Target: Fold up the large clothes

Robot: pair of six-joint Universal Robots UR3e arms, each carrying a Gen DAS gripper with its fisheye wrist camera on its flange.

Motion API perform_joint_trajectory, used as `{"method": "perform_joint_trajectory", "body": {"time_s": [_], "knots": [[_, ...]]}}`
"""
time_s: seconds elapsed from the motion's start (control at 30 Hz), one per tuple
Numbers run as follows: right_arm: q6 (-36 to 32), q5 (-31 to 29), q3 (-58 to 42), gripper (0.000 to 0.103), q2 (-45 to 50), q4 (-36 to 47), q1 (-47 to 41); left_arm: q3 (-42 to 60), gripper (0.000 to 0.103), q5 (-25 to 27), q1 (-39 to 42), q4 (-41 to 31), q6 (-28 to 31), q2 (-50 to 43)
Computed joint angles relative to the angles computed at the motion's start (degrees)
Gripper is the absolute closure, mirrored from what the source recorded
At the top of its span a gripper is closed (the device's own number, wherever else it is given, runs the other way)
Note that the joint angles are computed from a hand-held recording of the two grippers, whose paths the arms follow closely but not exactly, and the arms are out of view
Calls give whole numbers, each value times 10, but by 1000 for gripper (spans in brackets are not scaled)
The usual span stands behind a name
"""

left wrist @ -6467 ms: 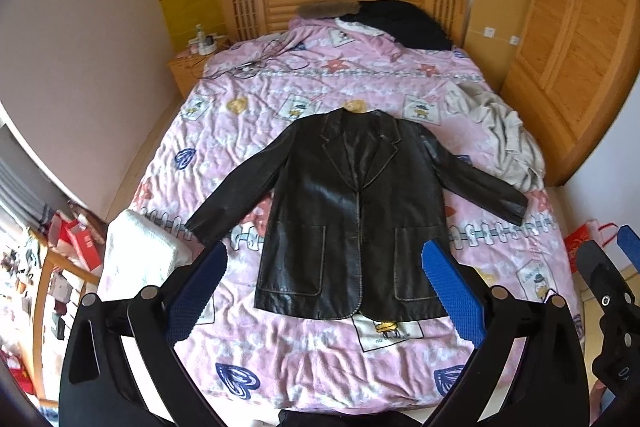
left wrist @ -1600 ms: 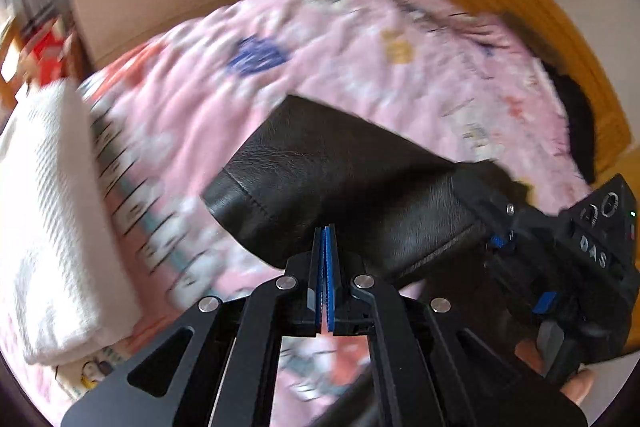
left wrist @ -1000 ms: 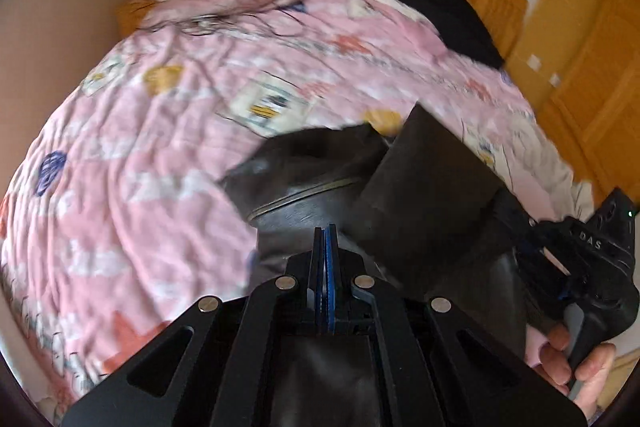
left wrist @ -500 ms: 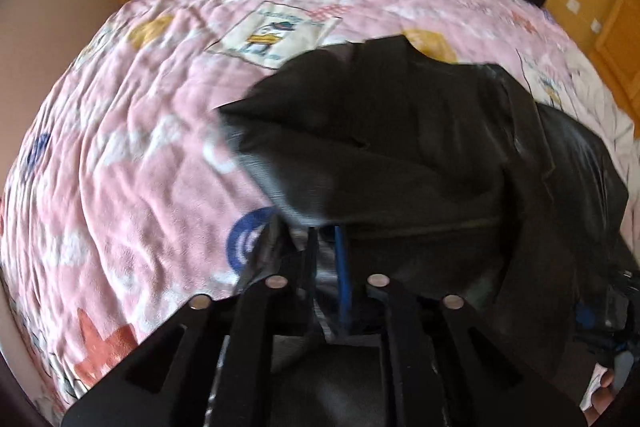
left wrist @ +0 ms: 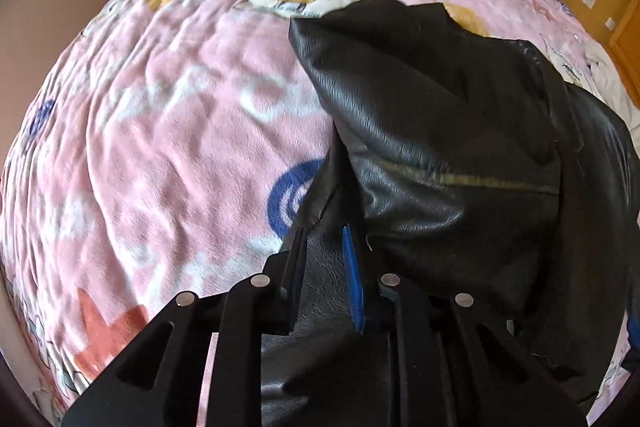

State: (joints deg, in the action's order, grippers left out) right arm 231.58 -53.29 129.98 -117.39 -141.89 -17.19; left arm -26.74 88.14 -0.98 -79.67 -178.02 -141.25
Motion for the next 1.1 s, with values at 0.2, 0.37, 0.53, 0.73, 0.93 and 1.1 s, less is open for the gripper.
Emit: {"method": "perform_joint_trajectory", "body": {"time_s": [0.2,0.37,0.53,0.73,0.93,1.1], "knots": [[-208,-392,-352,6,222,156,331,-147,75,-5,-6,65,24,98],[-351,-466,-548,6,410,200,469,-286,48,-11,-7,117,37,182],[-486,-603,-677,29,571,244,542,-373,29,-9,6,148,33,213],[-479,-613,-685,81,594,265,513,-434,27,67,-3,212,35,211],[-423,-553,-622,93,476,253,423,-464,22,151,-6,297,35,183],[-364,-497,-553,94,360,243,299,-451,22,205,-6,325,19,161]]}}
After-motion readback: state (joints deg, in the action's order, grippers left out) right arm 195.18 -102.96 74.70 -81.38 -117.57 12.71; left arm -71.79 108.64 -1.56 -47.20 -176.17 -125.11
